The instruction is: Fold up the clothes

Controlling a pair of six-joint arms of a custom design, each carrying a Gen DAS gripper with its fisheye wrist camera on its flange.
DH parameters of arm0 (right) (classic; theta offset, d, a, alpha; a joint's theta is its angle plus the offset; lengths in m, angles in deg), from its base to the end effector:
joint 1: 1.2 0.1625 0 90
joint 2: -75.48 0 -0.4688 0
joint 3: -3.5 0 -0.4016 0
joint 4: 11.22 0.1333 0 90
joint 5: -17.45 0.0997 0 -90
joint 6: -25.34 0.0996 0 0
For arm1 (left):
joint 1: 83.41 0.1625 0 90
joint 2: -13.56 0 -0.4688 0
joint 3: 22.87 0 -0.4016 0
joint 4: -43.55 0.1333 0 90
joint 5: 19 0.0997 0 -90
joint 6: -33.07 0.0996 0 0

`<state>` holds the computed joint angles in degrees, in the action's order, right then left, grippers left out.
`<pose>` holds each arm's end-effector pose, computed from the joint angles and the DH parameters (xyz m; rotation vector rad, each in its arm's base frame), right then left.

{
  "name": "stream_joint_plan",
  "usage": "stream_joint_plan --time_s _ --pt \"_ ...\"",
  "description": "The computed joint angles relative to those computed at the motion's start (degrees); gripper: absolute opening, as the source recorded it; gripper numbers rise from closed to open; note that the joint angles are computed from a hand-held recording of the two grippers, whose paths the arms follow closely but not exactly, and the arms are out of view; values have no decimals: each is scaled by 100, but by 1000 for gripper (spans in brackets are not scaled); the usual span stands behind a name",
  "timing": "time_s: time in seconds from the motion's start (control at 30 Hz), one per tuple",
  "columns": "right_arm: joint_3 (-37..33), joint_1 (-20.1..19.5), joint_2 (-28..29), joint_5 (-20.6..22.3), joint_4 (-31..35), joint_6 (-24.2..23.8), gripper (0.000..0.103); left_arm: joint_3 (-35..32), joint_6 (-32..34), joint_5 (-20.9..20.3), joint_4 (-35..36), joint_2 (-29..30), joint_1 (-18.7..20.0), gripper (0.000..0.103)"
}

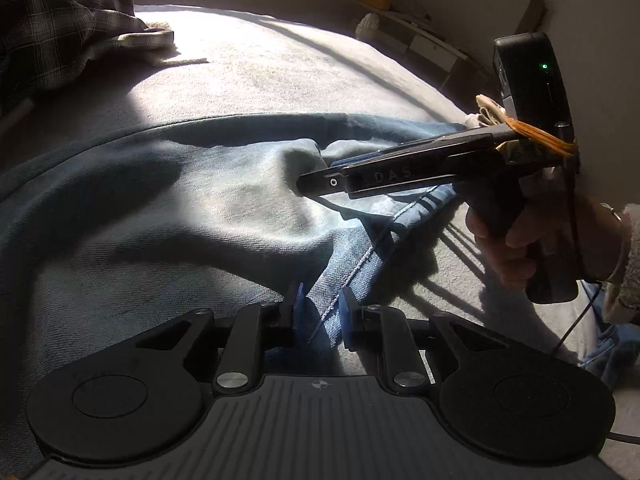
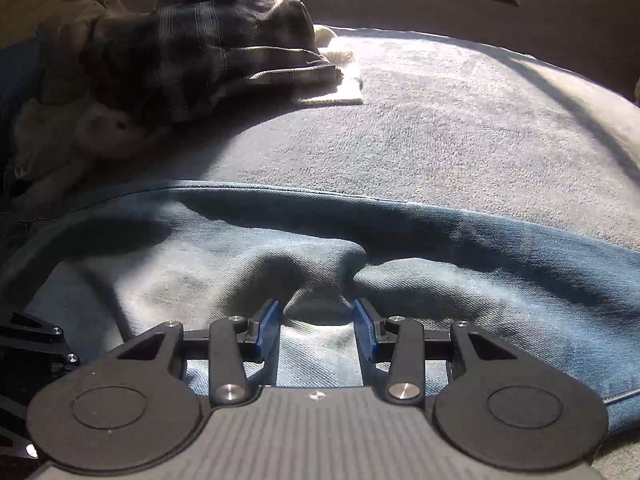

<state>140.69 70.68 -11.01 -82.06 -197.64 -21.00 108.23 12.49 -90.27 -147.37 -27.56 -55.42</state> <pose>-0.0205 -0.4384 0.3224 0.5188 -2.4198 0.7723 -0.3367 -0.3661 -0.0045 1.0079 2.7981 -0.5376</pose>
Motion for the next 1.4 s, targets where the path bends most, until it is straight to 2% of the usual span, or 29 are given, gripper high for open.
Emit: stream_joint_plan --time_s 0.1,0.13,0.27,0.37,0.43,0.47,0.53,0.57,0.63,0.7,0.77,0.87,0.93,1.07,1.17,1.23,1.4 --pt "-209 -56 -144 162 383 1301 48 179 -176 -87 0 -266 -30 21" --pt "-247 -53 -215 182 503 1566 48 280 -244 -81 -8 -399 -63 22" --pt "-152 -76 -677 383 898 1841 49 930 -708 374 -37 -1175 -295 31" --pt "-139 -61 -1108 505 1713 2107 50 1457 -1497 1025 427 -2087 -461 35" --pt "-160 -96 -1363 641 2365 2453 51 1745 -2203 1687 1088 -2796 -592 42" --pt "-159 -162 -1496 776 2655 2621 52 1846 -2584 2054 1465 -3107 -633 46" --pt "-125 -362 -1758 1123 3171 2994 58 1980 -3376 2726 2360 -3722 -676 61" --pt "-81 -515 -1891 1351 3384 3210 60 2019 -3638 2995 2674 -3938 -658 63" --pt "46 -852 -2097 1803 3635 3524 61 2050 -3645 3198 2751 -4041 -492 74" --pt "232 -1152 -2257 2109 3654 3727 61 2022 -3446 3253 2672 -4012 -185 75" --pt "427 -1381 -2391 2240 3533 3950 61 1976 -3157 3079 2397 -3880 106 75" --pt "674 -1828 -2612 2694 3630 4160 61 1971 -3032 2851 1924 -3744 348 75" --pt "802 -1953 -2705 2762 3689 4178 61 1997 -3209 2880 2006 -3845 309 74" --pt "943 -1830 -2706 2555 3533 4173 61 2213 -3434 2802 2164 -4311 -67 72" --pt "958 -1726 -2596 2438 3368 4205 61 2374 -3281 2307 2138 -4627 -330 67" --pt "968 -1670 -2524 2394 3268 4199 61 2431 -3284 1964 2255 -4730 -401 58" --pt "1038 -1670 -2458 2465 3097 4145 62 2505 -3381 1868 2261 -4463 -394 51"
